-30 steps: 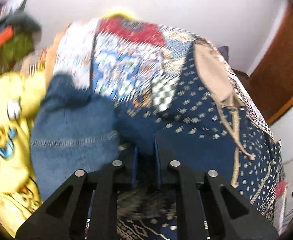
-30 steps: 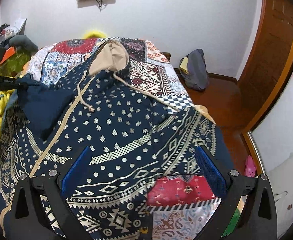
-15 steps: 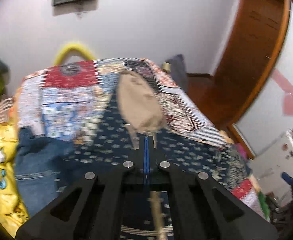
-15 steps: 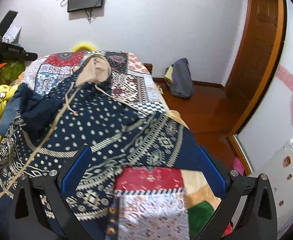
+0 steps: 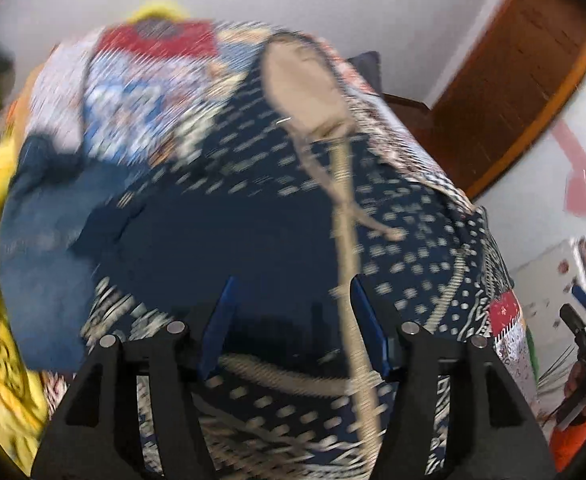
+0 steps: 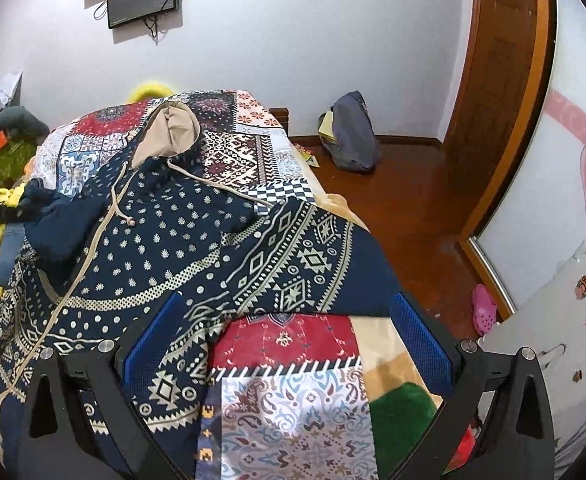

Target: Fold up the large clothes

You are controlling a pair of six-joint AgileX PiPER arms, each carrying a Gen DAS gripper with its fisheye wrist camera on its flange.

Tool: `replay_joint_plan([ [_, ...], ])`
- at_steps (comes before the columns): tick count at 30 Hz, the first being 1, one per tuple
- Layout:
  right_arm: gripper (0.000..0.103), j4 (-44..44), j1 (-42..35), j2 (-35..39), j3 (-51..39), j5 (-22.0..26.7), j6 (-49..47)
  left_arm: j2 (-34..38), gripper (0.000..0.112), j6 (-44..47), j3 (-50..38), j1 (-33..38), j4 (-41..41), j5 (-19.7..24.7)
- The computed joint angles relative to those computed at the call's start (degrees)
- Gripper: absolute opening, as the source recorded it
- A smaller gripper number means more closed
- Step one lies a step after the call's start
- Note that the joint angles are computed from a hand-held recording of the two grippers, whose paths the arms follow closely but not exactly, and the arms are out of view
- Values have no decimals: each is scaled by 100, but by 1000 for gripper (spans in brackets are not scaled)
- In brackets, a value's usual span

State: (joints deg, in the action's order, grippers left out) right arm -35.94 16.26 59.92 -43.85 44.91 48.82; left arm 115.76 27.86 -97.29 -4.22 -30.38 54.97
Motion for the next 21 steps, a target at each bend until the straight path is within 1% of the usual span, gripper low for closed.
replay_joint_plan([
  [3, 103, -216, 221, 226, -128, 27, 282, 450, 58, 131, -307, 718, -514, 485],
  [5, 103, -279, 308, 376, -212, 7, 388, 758, 58, 109, -554, 1008, -671, 761],
  [7, 103, -346, 429, 523, -292, -10, 509, 1031, 58, 58, -753, 1179, -794, 942],
  [10, 103, -487, 649, 756, -410, 27, 687, 1347, 58, 22, -911, 1343, -1001, 1029],
  [13, 103, -577, 813, 983, -522, 79, 771, 1596, 58, 72, -1109, 1314, -1118, 904],
  [14, 103, -601, 865, 1054, -551, 100, 794, 1628, 58, 107, -1148, 1260, -1090, 765],
  [17, 103, -712, 1003, 1136, -553, 175, 900, 1680, 53, -80, -1353, 946, -579, 230],
  [18, 103, -744, 1037, 1150, -548, 200, 925, 1686, 51, -248, -1455, 790, -258, 14],
  [19, 103, -774, 1063, 1162, -538, 227, 940, 1735, 49, -344, -1556, 722, -73, -99],
  [20, 103, -783, 1073, 1162, -529, 251, 930, 1773, 43, -552, -1698, 592, 220, -230],
  [21, 103, -779, 1072, 1148, -514, 273, 900, 1824, 27, -801, -1864, 452, 595, -340],
])
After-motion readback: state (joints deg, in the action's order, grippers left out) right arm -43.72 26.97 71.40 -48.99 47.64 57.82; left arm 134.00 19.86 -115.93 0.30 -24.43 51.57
